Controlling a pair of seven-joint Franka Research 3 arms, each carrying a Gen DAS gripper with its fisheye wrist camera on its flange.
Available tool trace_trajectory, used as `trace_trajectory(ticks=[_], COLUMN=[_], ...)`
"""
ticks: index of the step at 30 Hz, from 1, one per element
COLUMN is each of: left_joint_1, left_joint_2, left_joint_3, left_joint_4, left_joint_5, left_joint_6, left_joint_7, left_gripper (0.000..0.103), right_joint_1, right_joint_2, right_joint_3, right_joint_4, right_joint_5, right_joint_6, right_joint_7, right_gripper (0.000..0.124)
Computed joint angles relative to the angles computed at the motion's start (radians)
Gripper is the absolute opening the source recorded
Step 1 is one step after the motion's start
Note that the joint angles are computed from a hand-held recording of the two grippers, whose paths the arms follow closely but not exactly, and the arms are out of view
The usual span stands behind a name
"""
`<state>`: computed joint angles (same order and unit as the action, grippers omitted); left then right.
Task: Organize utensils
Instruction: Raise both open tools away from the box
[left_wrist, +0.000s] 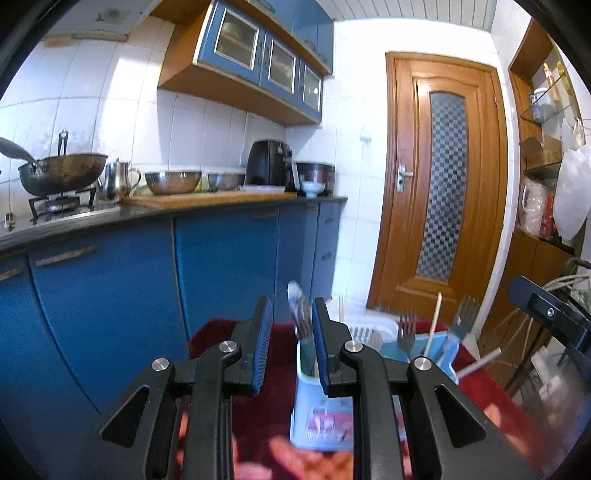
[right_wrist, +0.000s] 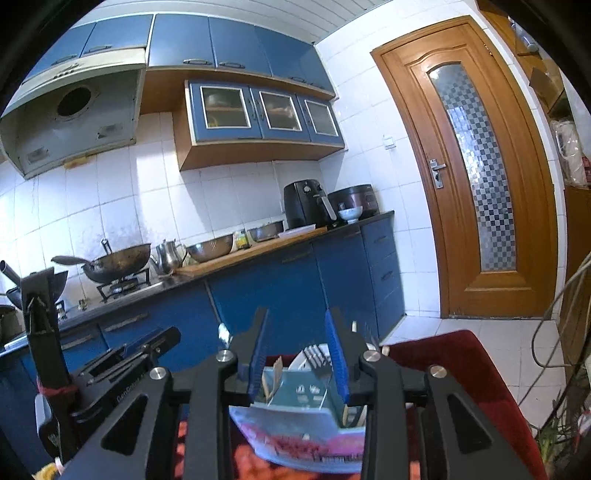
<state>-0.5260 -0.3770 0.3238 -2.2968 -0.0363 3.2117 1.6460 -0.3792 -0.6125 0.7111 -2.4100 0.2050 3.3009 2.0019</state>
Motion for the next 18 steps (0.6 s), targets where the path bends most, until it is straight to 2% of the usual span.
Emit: trace_trajectory(ticks=[3, 6, 10, 13, 18], left_joint_1=[0.002, 0.039, 0.056, 0.054, 0.094], left_joint_2=[-0.052, -0.088, -0.117, -0.139, -0.132], left_joint_3=[0.001, -0.031, -0.051, -0.056, -0.100], left_joint_4=[-0.034, -0.069, -0.110, -0.155, -0.208], left_joint_5=[-0.009, -0.026, -0.069, -0.103, -0.122], left_joint_6=[-0.064, -0.118, -0.163, -0.175, -0.157], left_joint_7=[0.019, 0.041, 0.085, 0.117, 0.111], left_gripper=[0.022, 0.022, 0.022, 0.022, 0.022], right_joint_1=[0.046, 0.080, 0.115, 0.147, 0.180], right_joint_2=[-0.035, -0.070, -0.111, -0.128, -0.142], right_joint_3=[-0.026, -0.043, -0.057, -0.071, -0.079], right_joint_4=[-0.029, -0.059, -0.101, -0.131, -0.173], right_joint_5=[-0.002, -0.017, -0.047, -0.071, -0.110], right_joint_6=[-0.043, -0.078, -0.123, -0.151, -0.182], right_joint_7=[0.007, 0.028, 0.070, 0.105, 0.163], right_gripper=[0.034, 0.034, 0.034, 0.041, 0.056])
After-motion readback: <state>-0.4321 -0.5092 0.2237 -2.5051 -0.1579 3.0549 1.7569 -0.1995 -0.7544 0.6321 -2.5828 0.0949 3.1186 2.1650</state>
